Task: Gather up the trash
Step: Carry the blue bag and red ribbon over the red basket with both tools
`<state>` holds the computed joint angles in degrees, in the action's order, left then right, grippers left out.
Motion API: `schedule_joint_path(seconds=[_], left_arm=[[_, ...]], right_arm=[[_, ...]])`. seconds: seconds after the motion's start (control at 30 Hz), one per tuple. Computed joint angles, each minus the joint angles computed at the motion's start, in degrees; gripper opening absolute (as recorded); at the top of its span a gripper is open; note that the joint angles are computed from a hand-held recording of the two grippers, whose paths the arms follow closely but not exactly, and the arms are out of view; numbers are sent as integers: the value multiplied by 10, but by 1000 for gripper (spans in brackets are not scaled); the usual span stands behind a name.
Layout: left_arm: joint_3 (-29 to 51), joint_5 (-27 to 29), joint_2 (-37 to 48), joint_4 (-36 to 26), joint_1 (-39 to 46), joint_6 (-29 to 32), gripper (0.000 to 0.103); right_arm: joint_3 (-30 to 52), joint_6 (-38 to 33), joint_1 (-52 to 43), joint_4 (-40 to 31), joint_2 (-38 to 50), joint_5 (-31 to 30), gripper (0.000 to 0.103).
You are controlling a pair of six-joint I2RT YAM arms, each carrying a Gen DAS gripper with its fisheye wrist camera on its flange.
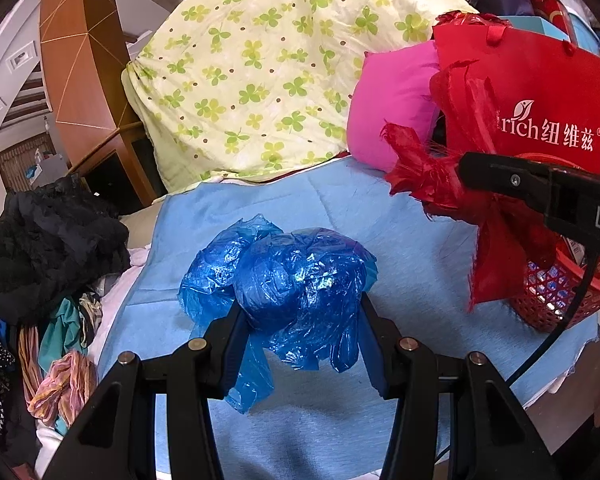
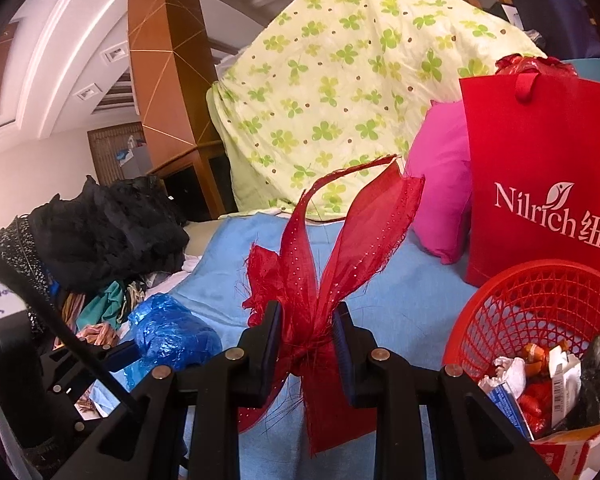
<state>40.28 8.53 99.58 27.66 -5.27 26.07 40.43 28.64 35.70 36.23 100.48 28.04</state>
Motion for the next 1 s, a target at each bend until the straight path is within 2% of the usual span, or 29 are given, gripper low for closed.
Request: schedule_joint_path(seconds=[1.0], left_arm=[[-2, -3, -38, -12, -31, 1, 53]], right_arm=[[-95, -6, 16, 106, -55, 41, 28]])
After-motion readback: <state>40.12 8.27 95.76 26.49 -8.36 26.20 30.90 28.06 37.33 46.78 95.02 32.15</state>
